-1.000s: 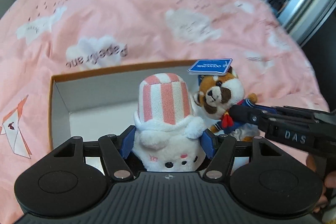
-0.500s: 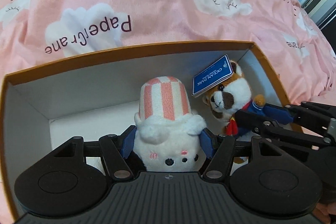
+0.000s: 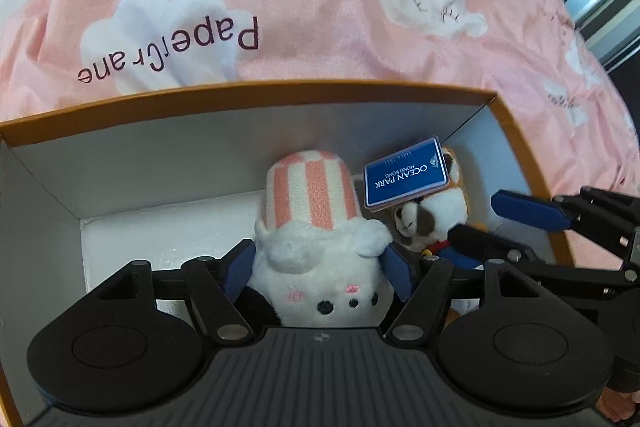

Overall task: Organize objects
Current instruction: 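Lower plushes into the box and open both tools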

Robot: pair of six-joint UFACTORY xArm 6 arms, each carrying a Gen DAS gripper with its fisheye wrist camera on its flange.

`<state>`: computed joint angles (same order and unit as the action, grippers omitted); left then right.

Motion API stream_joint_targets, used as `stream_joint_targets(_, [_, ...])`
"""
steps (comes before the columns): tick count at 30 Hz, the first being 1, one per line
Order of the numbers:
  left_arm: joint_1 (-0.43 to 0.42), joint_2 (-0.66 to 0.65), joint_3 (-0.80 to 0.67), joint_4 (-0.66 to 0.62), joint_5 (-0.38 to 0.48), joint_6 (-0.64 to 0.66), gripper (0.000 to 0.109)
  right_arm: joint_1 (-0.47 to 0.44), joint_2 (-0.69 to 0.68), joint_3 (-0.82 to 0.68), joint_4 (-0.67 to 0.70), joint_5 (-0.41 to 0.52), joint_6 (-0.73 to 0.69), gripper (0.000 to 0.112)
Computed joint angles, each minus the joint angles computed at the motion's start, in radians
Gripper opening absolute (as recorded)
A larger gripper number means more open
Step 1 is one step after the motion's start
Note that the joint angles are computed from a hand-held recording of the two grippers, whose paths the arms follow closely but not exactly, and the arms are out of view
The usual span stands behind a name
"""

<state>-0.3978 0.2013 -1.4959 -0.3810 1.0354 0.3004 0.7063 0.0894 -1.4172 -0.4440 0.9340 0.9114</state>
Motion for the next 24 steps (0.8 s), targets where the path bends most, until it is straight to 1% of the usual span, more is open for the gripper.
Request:
stream_joint_targets(2, [0.006,-0.01,-0.001,-0.023,0.006,0.024,0.079,0.01,-0.005,-0.007,-0.02,0.027,0.006,0.047])
stream_joint_targets(5, [0.005,-0.029,-0.006,-0.024,0.017,0.065,0.079,0.018,-0.031,0.011,-0.02,0.028,0.012,0.046])
stream_joint_targets(8, [-0.01,-0.045,-0.007,0.061,0.029,0.069,0.072,0.03,-0.058,0.03,-0.031,0.035,0.005,0.045])
stream_joint_targets(11, [-0.012,-0.043,0.005,0.09,0.026,0.063,0.07,0.045,-0.071,0.038,-0.033,0.048,-0.035,0.039])
stream_joint_targets(13, [0.002,-0.037,0.007,0.044,0.039,0.07,0.067,0.054,-0.067,0.035,-0.03,0.056,-0.095,0.035])
stream_joint_targets(14, [0.008,-0.033,0.008,0.012,0.043,0.076,0.059,0.059,-0.063,0.032,-0.035,0.064,-0.117,0.032])
stream_joint_targets(15, [0.012,-0.028,0.004,-0.013,0.053,0.084,0.056,0.063,-0.056,0.026,-0.043,0.076,-0.135,0.028])
stream_joint_targets(18, [0.0,-0.025,0.009,-0.029,0.041,0.077,0.054,0.058,-0.051,0.026,-0.047,0.083,-0.147,0.024])
stream_joint_targets(21, [-0.008,-0.015,0.007,-0.083,0.055,0.122,0.053,0.043,-0.059,0.04,-0.034,0.065,-0.137,0.022])
stream_joint_targets(24, [-0.029,-0.015,0.012,-0.081,0.035,0.169,0.053,0.035,-0.064,0.051,-0.03,0.052,-0.133,0.022])
